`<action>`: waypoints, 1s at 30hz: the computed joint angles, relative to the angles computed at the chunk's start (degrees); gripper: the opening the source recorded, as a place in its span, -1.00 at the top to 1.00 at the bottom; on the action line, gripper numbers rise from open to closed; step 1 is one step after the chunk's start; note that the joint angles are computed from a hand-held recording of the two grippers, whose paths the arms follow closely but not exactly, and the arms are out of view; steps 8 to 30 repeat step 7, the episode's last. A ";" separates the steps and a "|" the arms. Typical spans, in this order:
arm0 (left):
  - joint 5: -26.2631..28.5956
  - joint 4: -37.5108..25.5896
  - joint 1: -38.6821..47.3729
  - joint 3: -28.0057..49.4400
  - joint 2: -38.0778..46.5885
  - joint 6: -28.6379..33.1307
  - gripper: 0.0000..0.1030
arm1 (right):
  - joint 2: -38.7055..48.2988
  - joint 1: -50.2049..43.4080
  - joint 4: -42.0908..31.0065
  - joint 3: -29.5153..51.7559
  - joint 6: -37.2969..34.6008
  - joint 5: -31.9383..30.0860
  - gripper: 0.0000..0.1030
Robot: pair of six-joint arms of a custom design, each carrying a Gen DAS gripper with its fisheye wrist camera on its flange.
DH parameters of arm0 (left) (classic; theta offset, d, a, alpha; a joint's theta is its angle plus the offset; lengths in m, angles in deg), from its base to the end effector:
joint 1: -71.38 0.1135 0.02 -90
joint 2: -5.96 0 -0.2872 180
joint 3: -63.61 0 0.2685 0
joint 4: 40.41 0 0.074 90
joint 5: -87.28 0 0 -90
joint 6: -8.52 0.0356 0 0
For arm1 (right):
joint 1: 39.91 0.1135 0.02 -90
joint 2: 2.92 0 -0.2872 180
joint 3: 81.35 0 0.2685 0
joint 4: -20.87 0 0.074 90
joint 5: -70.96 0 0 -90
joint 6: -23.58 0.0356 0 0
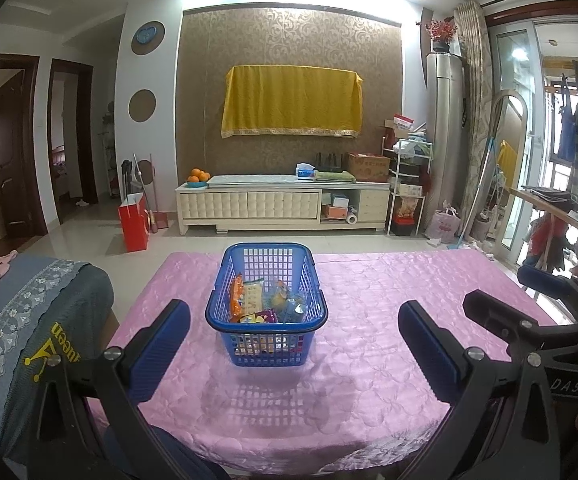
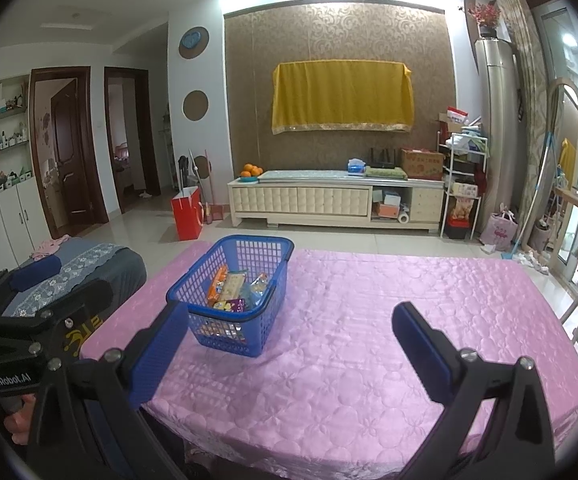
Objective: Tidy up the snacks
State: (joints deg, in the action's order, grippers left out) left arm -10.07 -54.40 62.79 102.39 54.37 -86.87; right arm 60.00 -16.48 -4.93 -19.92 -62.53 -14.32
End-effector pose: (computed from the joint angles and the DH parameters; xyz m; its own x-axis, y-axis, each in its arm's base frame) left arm 0.1927 -0.0245 0.2396 -0.3975 -0.0342 -0.9170 -0.0051 0.9994 -0.0350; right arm 0.2351 0.0987 0.3120 -0.4421 -0.1179 -0.8892 -0.2999 0.9537 0.0226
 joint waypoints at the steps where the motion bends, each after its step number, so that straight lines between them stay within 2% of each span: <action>1: -0.05 0.10 0.03 0.01 0.07 0.09 -1.00 | -0.07 -0.08 -0.03 -0.02 0.02 -0.04 -1.00; 30: -0.51 -0.05 -0.39 0.10 0.12 -0.03 -1.00 | 0.09 -0.12 -0.04 0.15 -0.10 -0.13 -1.00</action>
